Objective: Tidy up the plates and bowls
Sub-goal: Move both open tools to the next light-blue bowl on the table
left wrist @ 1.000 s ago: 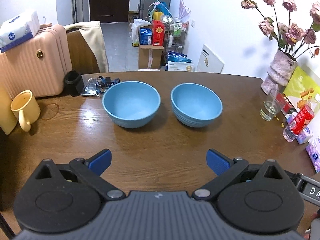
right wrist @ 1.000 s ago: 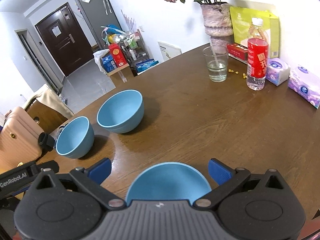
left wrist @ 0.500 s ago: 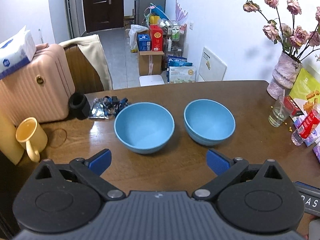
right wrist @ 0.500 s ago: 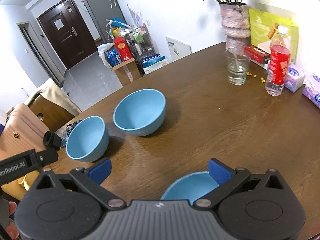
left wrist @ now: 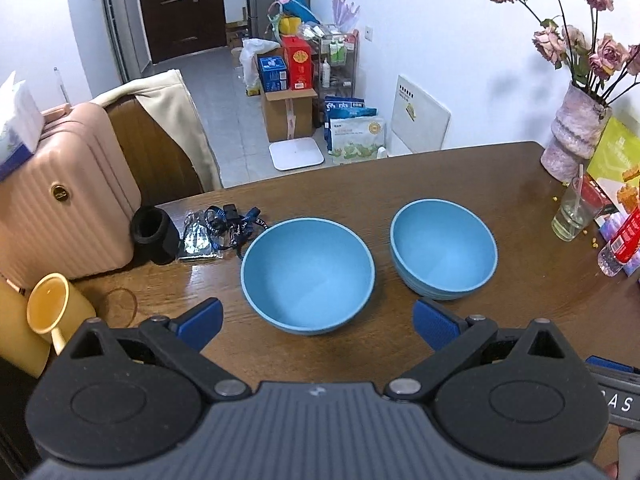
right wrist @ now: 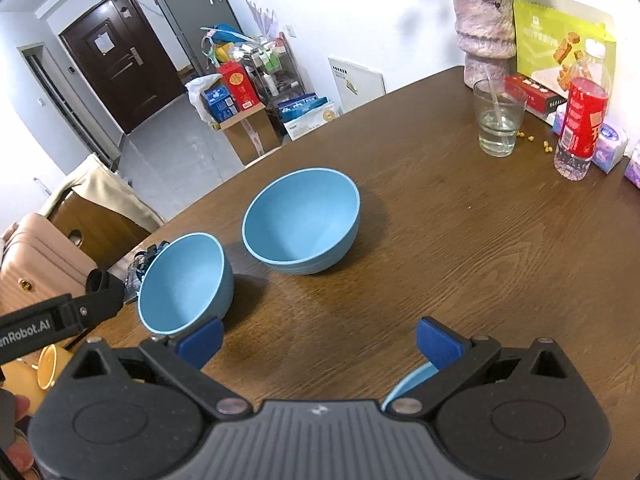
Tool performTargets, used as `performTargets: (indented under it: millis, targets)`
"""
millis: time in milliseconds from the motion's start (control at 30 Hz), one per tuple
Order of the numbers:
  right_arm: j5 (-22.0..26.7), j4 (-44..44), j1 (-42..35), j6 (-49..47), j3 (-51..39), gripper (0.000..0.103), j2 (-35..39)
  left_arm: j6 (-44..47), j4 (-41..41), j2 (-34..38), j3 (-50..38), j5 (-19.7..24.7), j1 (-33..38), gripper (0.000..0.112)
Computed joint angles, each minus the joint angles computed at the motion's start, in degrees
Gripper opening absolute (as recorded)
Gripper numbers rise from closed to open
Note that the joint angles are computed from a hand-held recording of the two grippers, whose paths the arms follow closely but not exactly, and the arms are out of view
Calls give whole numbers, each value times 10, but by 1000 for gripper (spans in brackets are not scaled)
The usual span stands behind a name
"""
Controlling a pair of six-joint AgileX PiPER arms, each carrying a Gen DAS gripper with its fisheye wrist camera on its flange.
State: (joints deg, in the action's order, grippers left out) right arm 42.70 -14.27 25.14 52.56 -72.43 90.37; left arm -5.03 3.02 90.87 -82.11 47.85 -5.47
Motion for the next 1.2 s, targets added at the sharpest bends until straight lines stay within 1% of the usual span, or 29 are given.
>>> performTargets:
  millis: [167,333,633,1000,1200]
  targets:
    - [-3,10,1,15,-32,103,39,64,-41,38,-30,5,29,103]
    - [9,-7,11,46,-73,103,80,115,-73,81,-62,2,52,103]
    - [39,-28,30,83,-142,103,144,178,-112,147,-120,2,79,103]
    - [63,-33,43,95,-194,103,197,219,-148,198,-152,7,108,103]
    - [70,-30,44,89,-226,103,228,218,-150,223,-169,7,118,103]
